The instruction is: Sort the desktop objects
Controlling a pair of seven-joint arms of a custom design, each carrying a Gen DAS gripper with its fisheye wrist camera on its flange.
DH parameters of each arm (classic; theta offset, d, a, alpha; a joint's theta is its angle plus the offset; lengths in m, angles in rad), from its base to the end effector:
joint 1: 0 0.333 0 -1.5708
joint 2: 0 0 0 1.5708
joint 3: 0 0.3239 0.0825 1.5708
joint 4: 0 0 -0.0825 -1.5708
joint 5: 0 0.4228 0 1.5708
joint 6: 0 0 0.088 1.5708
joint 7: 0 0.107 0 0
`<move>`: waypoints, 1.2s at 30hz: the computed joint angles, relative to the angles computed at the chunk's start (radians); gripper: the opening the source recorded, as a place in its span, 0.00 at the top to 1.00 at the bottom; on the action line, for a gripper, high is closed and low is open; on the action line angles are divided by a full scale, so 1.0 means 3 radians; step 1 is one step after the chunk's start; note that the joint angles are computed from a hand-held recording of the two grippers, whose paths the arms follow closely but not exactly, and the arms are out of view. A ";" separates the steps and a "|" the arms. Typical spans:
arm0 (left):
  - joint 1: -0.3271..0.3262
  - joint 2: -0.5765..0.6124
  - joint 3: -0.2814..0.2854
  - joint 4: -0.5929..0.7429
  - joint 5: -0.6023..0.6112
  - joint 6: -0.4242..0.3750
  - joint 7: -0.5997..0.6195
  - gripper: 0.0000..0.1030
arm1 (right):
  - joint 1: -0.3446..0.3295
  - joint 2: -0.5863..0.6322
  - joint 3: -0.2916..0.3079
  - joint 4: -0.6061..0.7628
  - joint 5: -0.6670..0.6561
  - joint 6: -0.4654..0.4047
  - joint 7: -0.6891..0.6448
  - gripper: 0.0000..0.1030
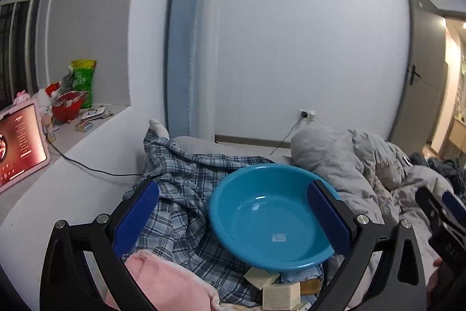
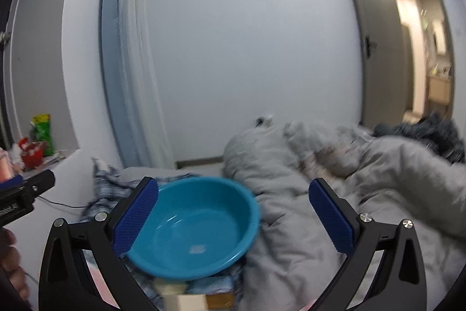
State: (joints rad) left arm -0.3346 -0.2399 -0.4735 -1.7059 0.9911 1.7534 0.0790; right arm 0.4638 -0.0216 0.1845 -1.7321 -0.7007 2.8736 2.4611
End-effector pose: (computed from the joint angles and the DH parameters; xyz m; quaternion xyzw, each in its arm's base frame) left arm 0.3963 -0.3624 0.7481 -0.7524 0.3861 -0.2892 0.4485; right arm 0.4849 0.4149 0.7062 -0.6629 0.4772 -0.2675 0.5111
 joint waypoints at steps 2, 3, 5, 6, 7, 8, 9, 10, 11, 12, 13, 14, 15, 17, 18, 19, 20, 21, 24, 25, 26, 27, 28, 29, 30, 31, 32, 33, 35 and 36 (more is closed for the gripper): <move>0.0008 -0.0018 -0.0017 -0.0025 0.0034 -0.0038 -0.0109 0.00 | -0.0001 -0.0030 0.0004 -0.0029 -0.0024 0.0011 -0.0001 0.00; 0.0007 -0.0053 0.0004 -0.0071 0.0021 0.0020 -0.0155 0.00 | -0.0011 -0.0049 0.0012 -0.0041 -0.0135 -0.0007 0.0060 0.00; 0.0028 -0.0100 0.0026 -0.0124 -0.0022 0.0093 -0.0247 0.00 | -0.0031 -0.0051 0.0040 -0.0012 -0.0420 -0.0112 0.0228 0.00; 0.0044 -0.0105 0.0024 -0.0131 -0.0023 0.0101 -0.0258 0.00 | -0.0032 -0.0042 0.0052 0.0013 -0.0536 -0.0186 0.0298 0.00; 0.0059 -0.0100 0.0011 -0.0124 -0.0005 0.0087 -0.0245 0.00 | -0.0027 -0.0028 0.0056 0.0036 -0.0595 -0.0239 0.0331 0.00; 0.0072 -0.0064 -0.0019 -0.0086 0.0035 0.0031 -0.0200 0.00 | -0.0017 -0.0010 0.0054 0.0056 -0.0591 -0.0271 0.0320 0.00; 0.0075 -0.0024 -0.0052 -0.0047 0.0093 -0.0039 -0.0158 0.00 | -0.0009 0.0007 0.0043 0.0067 -0.0549 -0.0272 0.0281 0.00; 0.0069 0.0004 -0.0071 -0.0024 0.0149 -0.0077 -0.0144 0.00 | -0.0001 0.0018 0.0032 0.0071 -0.0518 -0.0263 0.0256 0.00; 0.0053 -0.0002 -0.0063 -0.0039 0.0174 -0.0052 -0.0163 0.00 | 0.0007 0.0026 0.0024 0.0073 -0.0501 -0.0258 0.0242 0.00; 0.0035 -0.0061 -0.0017 -0.0116 0.0176 0.0104 -0.0201 0.00 | 0.0014 0.0028 0.0016 0.0072 -0.0489 -0.0261 0.0228 0.00; 0.0029 -0.0122 0.0018 -0.0191 0.0181 0.0255 -0.0206 0.00 | 0.0023 0.0033 0.0013 0.0077 -0.0486 -0.0274 0.0216 0.00; 0.0029 -0.0194 0.0043 -0.0289 0.0218 0.0451 -0.0201 0.00 | 0.0030 0.0026 0.0009 0.0074 -0.0490 -0.0284 0.0209 0.00; 0.0049 -0.0223 0.0025 -0.0326 0.0265 0.0528 -0.0168 0.00 | 0.0034 0.0017 0.0008 0.0070 -0.0516 -0.0296 0.0216 0.00; 0.0107 -0.0135 -0.0118 -0.0216 0.0383 0.0302 -0.0047 0.00 | 0.0027 -0.0017 0.0006 0.0046 -0.0617 -0.0282 0.0293 0.00; 0.0122 -0.0052 -0.0196 -0.0133 0.0490 0.0123 0.0027 0.00 | 0.0018 -0.0030 0.0008 0.0038 -0.0676 -0.0265 0.0349 0.00; 0.0107 0.0002 -0.0216 -0.0083 0.0541 0.0030 0.0058 0.00 | 0.0010 -0.0028 0.0012 0.0043 -0.0716 -0.0250 0.0391 0.00; 0.0084 0.0051 -0.0217 -0.0042 0.0581 -0.0043 0.0079 0.00 | 0.0004 -0.0027 0.0013 0.0043 -0.0722 -0.0231 0.0406 0.00; 0.0057 0.0093 -0.0213 -0.0014 0.0636 -0.0099 0.0083 0.00 | 0.0004 -0.0014 0.0014 0.0051 -0.0685 -0.0223 0.0375 0.00; -0.0029 0.0332 -0.0341 0.0142 0.1099 -0.0702 -0.0027 0.00 | 0.0023 0.0022 0.0014 0.0071 -0.0514 -0.0259 0.0187 0.00; -0.0074 0.0381 -0.0352 0.0169 0.1198 -0.0837 -0.0036 0.00 | 0.0029 0.0025 0.0014 0.0077 -0.0554 -0.0284 0.0207 0.00; -0.0118 0.0409 -0.0345 0.0179 0.1280 -0.0907 -0.0034 0.00 | 0.0032 0.0027 0.0011 0.0081 -0.0600 -0.0295 0.0236 0.00; -0.0164 0.0411 -0.0317 0.0178 0.1291 -0.0916 -0.0030 0.00 | 0.0035 0.0031 0.0009 0.0087 -0.0631 -0.0302 0.0255 0.00; -0.0204 0.0394 -0.0266 0.0173 0.1245 -0.0871 -0.0023 0.00 | 0.0039 0.0027 0.0005 0.0082 -0.0637 -0.0298 0.0261 0.00; -0.0241 0.0367 -0.0206 0.0155 0.1192 -0.0798 -0.0033 0.00 | 0.0041 0.0027 0.0003 0.0080 -0.0616 -0.0292 0.0250 0.00; -0.0277 0.0329 -0.0143 0.0114 0.1158 -0.0703 -0.0049 0.00 | 0.0045 0.0027 0.0002 0.0079 -0.0560 -0.0295 0.0207 0.00; -0.0308 0.0335 -0.0108 0.0122 0.1123 -0.0684 -0.0026 0.00 | 0.0051 0.0032 0.0002 0.0082 -0.0480 -0.0308 0.0134 0.00; -0.0332 0.0357 -0.0089 0.0143 0.1102 -0.0717 -0.0008 0.00 | 0.0055 0.0036 0.0001 0.0084 -0.0417 -0.0322 0.0067 0.00; -0.0356 0.0371 -0.0076 0.0151 0.1103 -0.0750 -0.0028 0.00 | 0.0058 0.0032 0.0000 0.0079 -0.0419 -0.0332 0.0057 0.00; -0.0381 0.0305 -0.0016 0.0081 0.1064 -0.0648 -0.0087 0.00 | 0.0057 0.0023 0.0002 0.0080 -0.0513 -0.0354 0.0125 0.00; -0.0384 0.0281 0.0002 0.0070 0.1013 -0.0605 -0.0092 0.00 | 0.0054 0.0020 -0.0001 0.0077 -0.0513 -0.0341 0.0128 0.00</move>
